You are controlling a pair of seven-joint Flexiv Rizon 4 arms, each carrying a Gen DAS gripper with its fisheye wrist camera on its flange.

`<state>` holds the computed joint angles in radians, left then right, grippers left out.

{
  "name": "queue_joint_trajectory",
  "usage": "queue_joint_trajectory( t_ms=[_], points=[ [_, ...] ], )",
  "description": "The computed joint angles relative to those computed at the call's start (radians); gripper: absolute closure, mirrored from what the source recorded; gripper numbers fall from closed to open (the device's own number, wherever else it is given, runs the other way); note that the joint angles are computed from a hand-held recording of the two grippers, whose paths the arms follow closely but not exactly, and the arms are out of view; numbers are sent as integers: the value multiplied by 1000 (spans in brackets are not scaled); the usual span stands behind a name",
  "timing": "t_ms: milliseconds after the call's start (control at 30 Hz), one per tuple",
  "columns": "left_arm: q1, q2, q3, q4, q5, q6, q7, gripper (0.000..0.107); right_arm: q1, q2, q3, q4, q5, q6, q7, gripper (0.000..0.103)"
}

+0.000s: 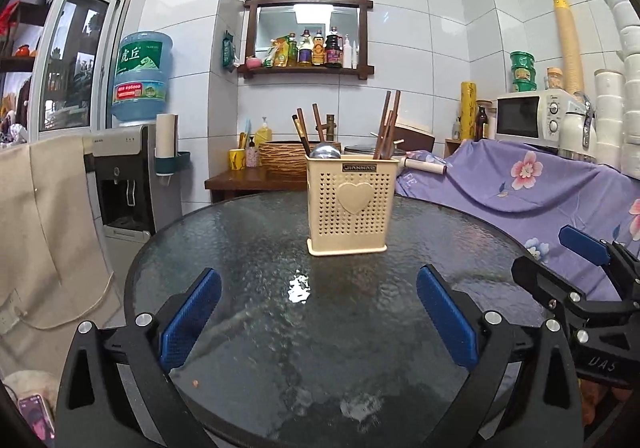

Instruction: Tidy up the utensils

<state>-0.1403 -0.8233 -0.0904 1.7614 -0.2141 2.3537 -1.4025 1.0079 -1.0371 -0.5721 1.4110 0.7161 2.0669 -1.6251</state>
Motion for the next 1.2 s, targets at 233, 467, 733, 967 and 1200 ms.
queue_joint_trajectory(
  t_ms=[233,467,733,967,1200],
  points=[
    [7,12,-11,50,28,48,-34,11,-36,60,106,60,-4,75,-46,9],
    [-11,8,2,42,10,53,-11,11,-106,93,214,50,-7,95,-98,9],
    [-13,10,1,47,-1,50,-4,10,-134,102,256,33,2,82,-135,9],
    [-9,12,0,49,0,47,-8,10,-133,101,255,28,1,72,-139,9],
    [-15,12,3,46,-7,45,-2,10,-132,102,250,29,-2,70,-136,9]
  ],
)
